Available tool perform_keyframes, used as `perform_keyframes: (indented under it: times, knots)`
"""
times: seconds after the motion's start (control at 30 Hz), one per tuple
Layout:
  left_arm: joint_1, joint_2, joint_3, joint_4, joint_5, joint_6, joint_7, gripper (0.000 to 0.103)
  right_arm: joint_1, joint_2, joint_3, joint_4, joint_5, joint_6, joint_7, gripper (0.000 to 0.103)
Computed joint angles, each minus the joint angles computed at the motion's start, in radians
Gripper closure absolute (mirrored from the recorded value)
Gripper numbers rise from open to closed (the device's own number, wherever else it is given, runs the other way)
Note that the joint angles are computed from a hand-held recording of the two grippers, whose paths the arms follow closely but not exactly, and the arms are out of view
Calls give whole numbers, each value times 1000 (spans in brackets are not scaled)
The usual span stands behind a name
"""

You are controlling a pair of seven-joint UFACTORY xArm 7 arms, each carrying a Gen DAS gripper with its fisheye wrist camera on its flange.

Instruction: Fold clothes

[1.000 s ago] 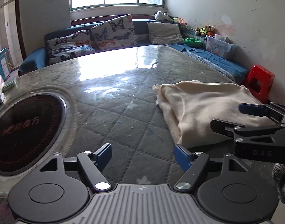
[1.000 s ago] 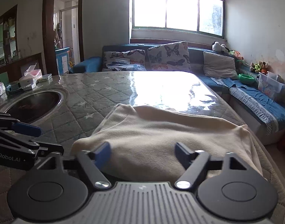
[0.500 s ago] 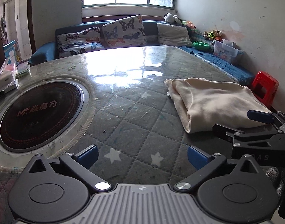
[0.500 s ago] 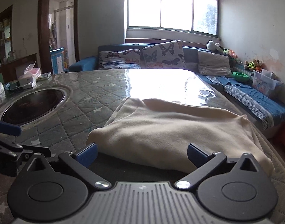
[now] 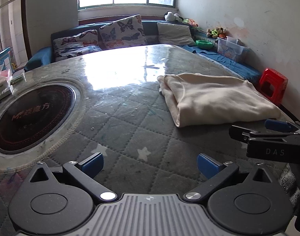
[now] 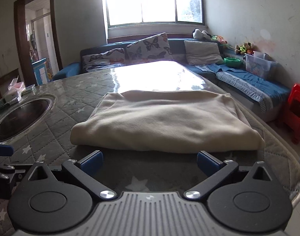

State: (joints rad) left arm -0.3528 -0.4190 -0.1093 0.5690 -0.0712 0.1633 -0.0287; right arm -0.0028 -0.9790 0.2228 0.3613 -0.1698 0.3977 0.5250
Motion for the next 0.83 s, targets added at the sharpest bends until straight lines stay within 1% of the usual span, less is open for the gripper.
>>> perform_keyframes:
  times: [0.17, 0.4, 0.5, 0.83]
  knots:
    - [-3, -9, -17, -11, 15, -8, -4, 0, -8, -26, 4, -10, -2, 18, 15, 0]
    - [-11, -18, -16, -14, 17, 3, -10, 0, -9, -37, 7, -14, -5, 26, 25, 0]
    - [-21, -17, -10, -12, 11, 8, -5, 0, -8, -36, 6, -14, -7, 23, 26, 0]
    - [-21, -9, -23, 0, 20, 11, -4, 0, -10, -32, 6, -14, -10, 14, 30, 0]
